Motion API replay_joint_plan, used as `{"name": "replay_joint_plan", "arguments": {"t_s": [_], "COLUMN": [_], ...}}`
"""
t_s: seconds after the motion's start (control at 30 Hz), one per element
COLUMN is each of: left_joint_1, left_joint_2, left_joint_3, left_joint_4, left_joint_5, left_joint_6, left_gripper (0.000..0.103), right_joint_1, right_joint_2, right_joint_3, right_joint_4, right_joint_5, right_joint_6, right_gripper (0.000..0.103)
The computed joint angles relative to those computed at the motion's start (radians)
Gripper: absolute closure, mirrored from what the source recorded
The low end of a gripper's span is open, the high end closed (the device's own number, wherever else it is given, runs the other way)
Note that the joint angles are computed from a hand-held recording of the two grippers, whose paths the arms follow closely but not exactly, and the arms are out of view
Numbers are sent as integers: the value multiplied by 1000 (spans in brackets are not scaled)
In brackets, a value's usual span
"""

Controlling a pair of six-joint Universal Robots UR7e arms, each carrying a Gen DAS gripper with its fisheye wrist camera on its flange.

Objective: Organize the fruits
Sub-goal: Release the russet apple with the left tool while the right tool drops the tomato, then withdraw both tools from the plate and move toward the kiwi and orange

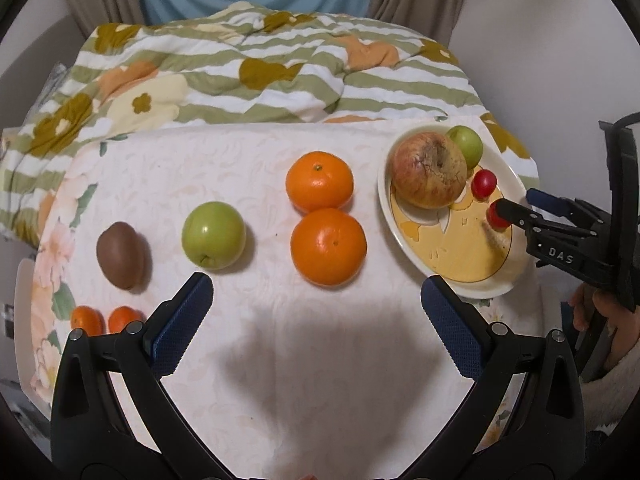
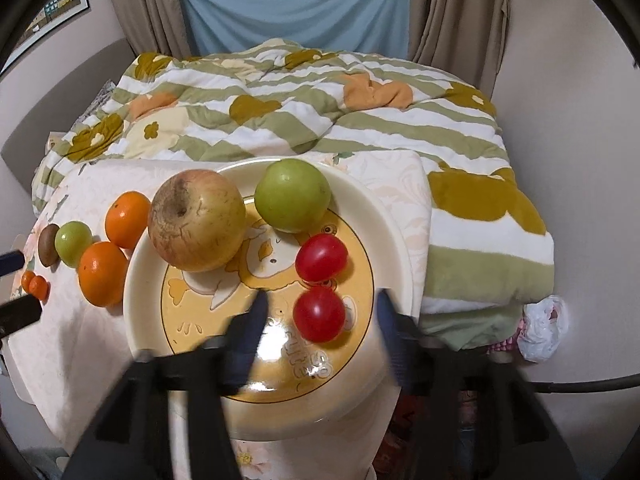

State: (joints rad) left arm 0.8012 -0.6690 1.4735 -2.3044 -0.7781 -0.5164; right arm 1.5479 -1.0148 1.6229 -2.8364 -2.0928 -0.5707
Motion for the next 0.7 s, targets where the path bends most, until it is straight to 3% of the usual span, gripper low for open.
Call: {"name": "replay_joint_plan", "arguments": {"t_s": [0.07,0.1,0.2,0.53,0.7], "left_joint_1": [-4,-7,-15,-49,-63], "left_joint_2": [-4,-7,-20,-77,-122], "left_joint_3": [4,9,26,71,114], "left_joint_4": [-2,-6,-8,78,37], "left_joint_5": [6,12,28,93,131], "left_joint_6": [-2,-3,-12,-69,-45], "left_gripper": [0,0,0,0,0], "right_joint_1": [1,1,1,-2,30], "right_joint_2": [-6,-10,-17,-58,-82], "right_joint_3": [6,12,28,57,65], "right_joint_4": [-5,-17,-44,-48,-16], "right_joint_5": [-3,-2,0,43,35], "right_joint_6": [4,4,1,12,41], "right_gripper": [33,21,1,1,1]}}
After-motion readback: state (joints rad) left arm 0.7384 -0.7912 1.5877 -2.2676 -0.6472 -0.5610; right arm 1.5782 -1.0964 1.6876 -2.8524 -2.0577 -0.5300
